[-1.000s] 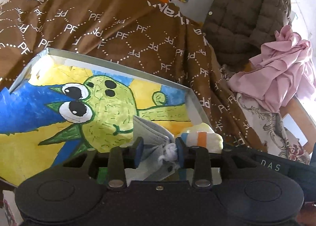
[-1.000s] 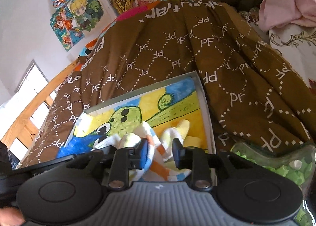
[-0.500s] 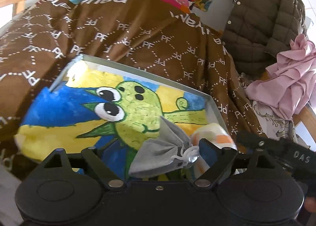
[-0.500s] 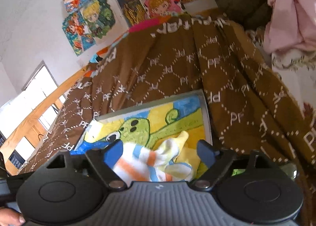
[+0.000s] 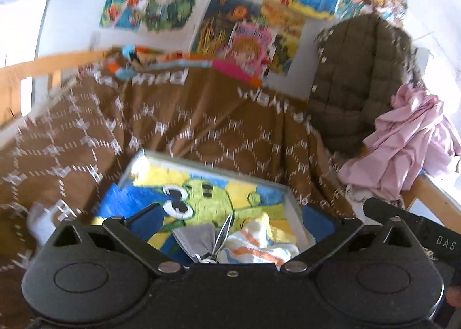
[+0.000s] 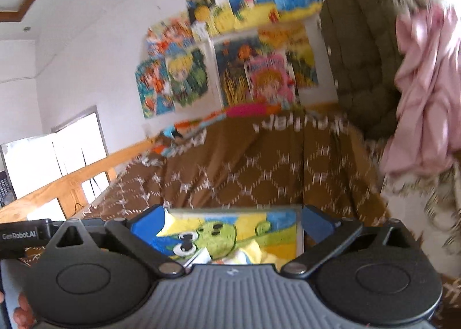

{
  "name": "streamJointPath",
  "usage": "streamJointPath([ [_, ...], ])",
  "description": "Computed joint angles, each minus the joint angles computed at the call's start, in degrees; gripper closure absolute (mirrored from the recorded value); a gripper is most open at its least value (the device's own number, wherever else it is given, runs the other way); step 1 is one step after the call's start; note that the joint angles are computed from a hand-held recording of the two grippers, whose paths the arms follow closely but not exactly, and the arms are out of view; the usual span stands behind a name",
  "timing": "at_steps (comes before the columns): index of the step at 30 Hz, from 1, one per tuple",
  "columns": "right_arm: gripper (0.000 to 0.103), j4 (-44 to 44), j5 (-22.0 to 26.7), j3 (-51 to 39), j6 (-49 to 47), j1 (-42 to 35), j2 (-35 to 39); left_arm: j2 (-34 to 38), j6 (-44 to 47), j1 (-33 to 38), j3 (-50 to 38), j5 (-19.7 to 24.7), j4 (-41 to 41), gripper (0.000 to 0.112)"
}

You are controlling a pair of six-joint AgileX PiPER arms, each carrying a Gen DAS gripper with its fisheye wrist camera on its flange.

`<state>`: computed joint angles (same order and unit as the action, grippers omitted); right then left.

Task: Organize soft objects
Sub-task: 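Open both grippers to drop the mask and striped cloth into the tray, then move both grippers back toward the pile of items beside the tray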

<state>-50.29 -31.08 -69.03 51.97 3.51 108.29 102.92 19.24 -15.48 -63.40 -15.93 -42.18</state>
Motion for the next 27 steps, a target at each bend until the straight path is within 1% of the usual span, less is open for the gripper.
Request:
streamJointPath([
  [3,0.000,11.70,-4.50,9.41,-13.35,0.58,-5.83,-5.87,1.43,-3.26,7.54,-6.96,-0.52,0.010],
  [5,0.000,16.48,-7.23,14.93,-19.22,0.92,-9.08,-9.30,3.12,-5.66,11.97,-10.90,-2.00,0.010],
  [8,0.000,21.37,-10.22,23.51,-25.41,1.61,-14.51,-14.15,4.92,-9.60,18.47,-16.21,-3.36,0.010],
  [11,0.000,25.11,-11.56,30.75,-29.44,2.34,-19.62,-18.15,6.58,-14.70,24.78,-22.56,-5.84,0.010],
  [14,0.000,29.55,-10.71,37.40,-32.51,3.85,-25.48,-21.30,6.86,-20.24,30.08,-27.69,-9.44,0.010],
  [19,0.000,41.72,-7.48,45.22,-41.23,8.55,-33.02,-24.44,4.66,-27.82,36.61,-33.36,-14.59,0.010],
  [23,0.000,45.60,-6.09,49.23,-43.34,10.10,-36.63,-26.29,3.79,-33.89,41.22,-37.57,-19.97,0.010],
  [25,0.000,49.10,-5.48,50.71,-45.69,11.71,-37.89,-27.00,3.72,-36.62,43.37,-39.58,-22.53,0.010],
  [26,0.000,51.02,-5.67,51.37,-47.21,12.64,-38.24,-27.52,3.72,-38.04,44.47,-40.23,-24.03,0.010],
  [27,0.000,52.12,-6.08,51.92,-48.28,13.05,-38.37,-28.16,3.77,-38.66,45.25,-39.88,-24.87,0.010],
])
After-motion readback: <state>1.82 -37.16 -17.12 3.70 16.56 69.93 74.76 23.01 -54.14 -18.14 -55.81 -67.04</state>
